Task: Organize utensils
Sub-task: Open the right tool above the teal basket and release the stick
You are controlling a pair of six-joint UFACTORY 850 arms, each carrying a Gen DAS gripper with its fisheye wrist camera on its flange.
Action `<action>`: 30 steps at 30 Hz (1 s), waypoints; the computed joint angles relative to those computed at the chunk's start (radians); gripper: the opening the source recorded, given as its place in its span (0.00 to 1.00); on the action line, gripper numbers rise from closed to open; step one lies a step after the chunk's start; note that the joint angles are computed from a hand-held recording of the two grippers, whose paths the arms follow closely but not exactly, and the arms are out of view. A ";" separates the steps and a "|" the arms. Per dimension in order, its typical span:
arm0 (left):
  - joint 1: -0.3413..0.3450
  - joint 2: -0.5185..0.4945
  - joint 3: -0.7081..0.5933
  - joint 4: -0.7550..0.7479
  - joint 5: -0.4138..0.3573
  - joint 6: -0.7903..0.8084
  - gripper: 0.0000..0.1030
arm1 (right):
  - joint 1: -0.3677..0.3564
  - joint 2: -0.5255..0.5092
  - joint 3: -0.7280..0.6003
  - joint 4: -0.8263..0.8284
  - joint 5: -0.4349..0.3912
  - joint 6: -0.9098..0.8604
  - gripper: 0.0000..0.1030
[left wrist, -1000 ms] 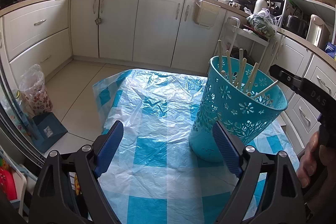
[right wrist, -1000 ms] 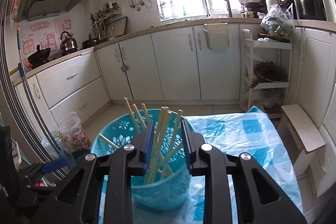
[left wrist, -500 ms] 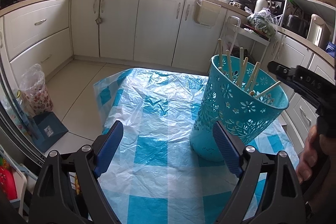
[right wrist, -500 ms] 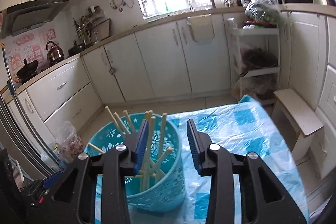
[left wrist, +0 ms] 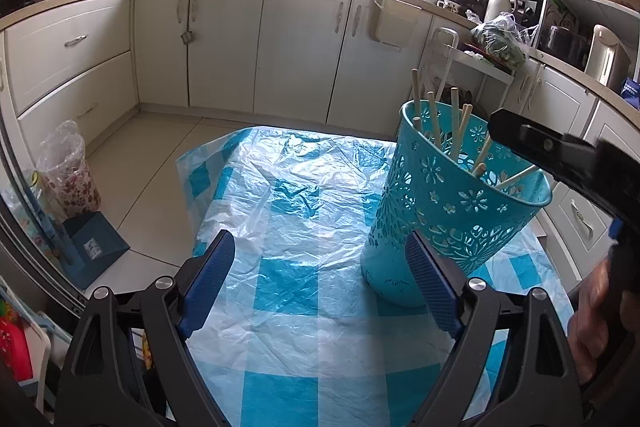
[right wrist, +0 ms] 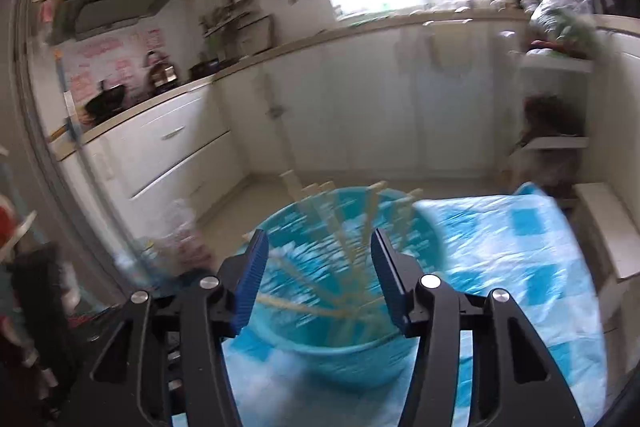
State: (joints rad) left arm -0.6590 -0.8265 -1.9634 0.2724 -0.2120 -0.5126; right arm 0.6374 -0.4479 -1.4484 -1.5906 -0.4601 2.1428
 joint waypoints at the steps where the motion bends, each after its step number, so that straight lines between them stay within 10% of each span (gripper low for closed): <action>1: 0.001 -0.001 -0.002 -0.008 -0.002 0.006 0.81 | 0.016 -0.008 -0.012 0.002 -0.016 -0.066 0.52; 7: 0.000 -0.001 0.000 -0.002 -0.001 0.003 0.81 | 0.020 -0.098 -0.155 0.306 -0.103 -0.498 0.62; 11: 0.000 -0.002 0.000 0.002 0.000 -0.011 0.81 | 0.021 -0.106 -0.181 0.315 -0.193 -0.470 0.64; 16: -0.001 0.002 0.007 -0.003 0.003 -0.002 0.81 | -0.009 -0.043 -0.083 0.233 -0.052 -0.258 0.64; 30: -0.004 0.015 0.025 0.149 0.026 -0.125 0.81 | 0.052 0.031 -0.027 0.186 -0.218 -0.248 0.69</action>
